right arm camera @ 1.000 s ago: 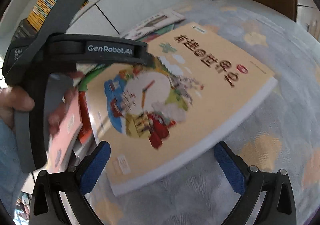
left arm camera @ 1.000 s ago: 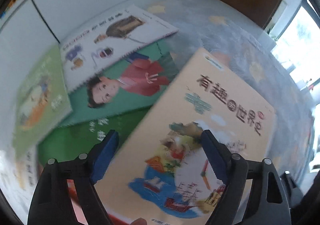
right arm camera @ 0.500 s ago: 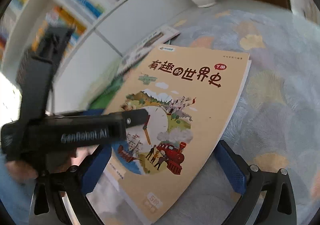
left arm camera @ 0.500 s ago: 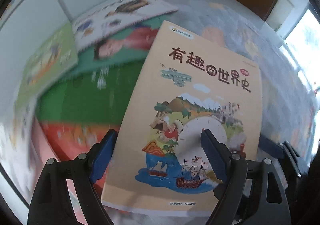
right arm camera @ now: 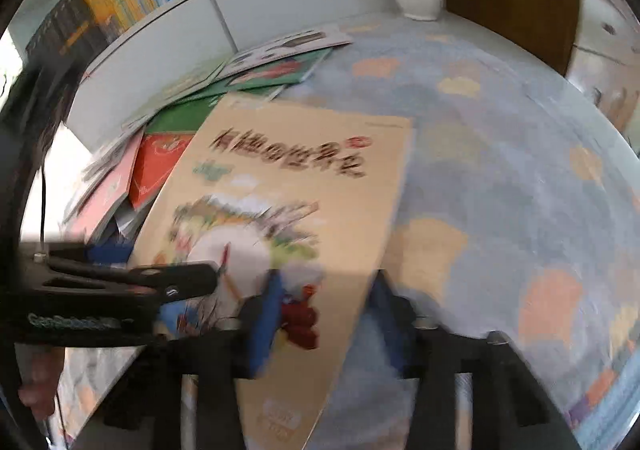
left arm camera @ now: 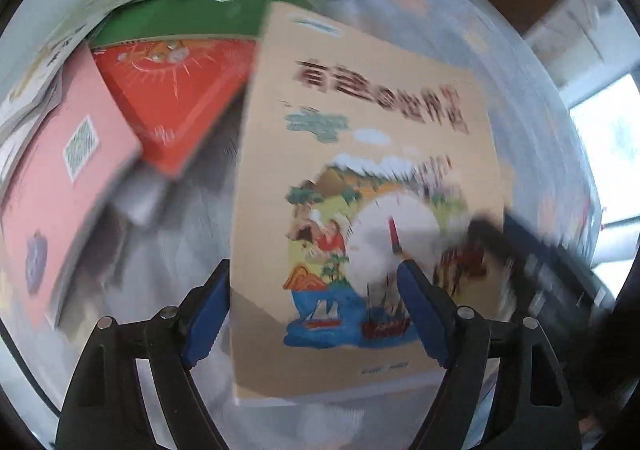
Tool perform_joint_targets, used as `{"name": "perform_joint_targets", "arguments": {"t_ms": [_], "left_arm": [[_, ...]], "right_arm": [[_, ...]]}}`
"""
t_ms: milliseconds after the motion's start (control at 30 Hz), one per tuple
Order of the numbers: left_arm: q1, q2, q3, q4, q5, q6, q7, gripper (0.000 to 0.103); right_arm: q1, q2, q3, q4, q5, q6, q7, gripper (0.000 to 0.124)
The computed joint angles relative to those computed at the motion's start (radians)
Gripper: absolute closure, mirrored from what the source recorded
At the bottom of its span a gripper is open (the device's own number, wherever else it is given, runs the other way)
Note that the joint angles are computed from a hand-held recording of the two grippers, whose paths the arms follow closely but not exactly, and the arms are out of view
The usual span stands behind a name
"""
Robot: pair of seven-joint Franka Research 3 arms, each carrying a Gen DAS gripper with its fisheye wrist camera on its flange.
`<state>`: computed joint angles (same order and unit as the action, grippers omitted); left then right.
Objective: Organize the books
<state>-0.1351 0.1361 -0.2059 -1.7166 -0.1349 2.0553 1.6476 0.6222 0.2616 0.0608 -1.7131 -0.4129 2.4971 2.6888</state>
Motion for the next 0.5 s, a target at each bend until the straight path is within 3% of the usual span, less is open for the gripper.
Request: {"name": "perform_joint_targets", "arguments": {"t_ms": [67, 133, 267, 367, 500], "left_arm": [[-0.012, -0.067, -0.008, -0.087, 0.023, 0.031, 0.015, 0.023], [-0.017, -0.125, -0.005, -0.152, -0.028, 0.012, 0.044, 0.023], [-0.024, -0.260, 0.030, -0.302, -0.140, 0.031, 0.075, 0.024], [-0.022, -0.316, 0.070, -0.352, -0.210, 0.001, 0.076, 0.024], [-0.012, -0.405, 0.104, -0.432, -0.186, -0.025, 0.097, 0.024]], "right_arm": [[0.019, -0.016, -0.002, 0.004, -0.053, -0.043, -0.001, 0.102], [0.038, -0.032, 0.002, 0.009, -0.114, -0.101, 0.006, 0.102], [-0.004, -0.094, 0.041, -0.081, -0.012, -0.045, -0.020, 0.104], [0.002, -0.111, 0.066, -0.101, -0.007, -0.069, -0.028, 0.104], [0.020, -0.109, 0.096, -0.089, 0.016, -0.090, -0.029, 0.104]]}}
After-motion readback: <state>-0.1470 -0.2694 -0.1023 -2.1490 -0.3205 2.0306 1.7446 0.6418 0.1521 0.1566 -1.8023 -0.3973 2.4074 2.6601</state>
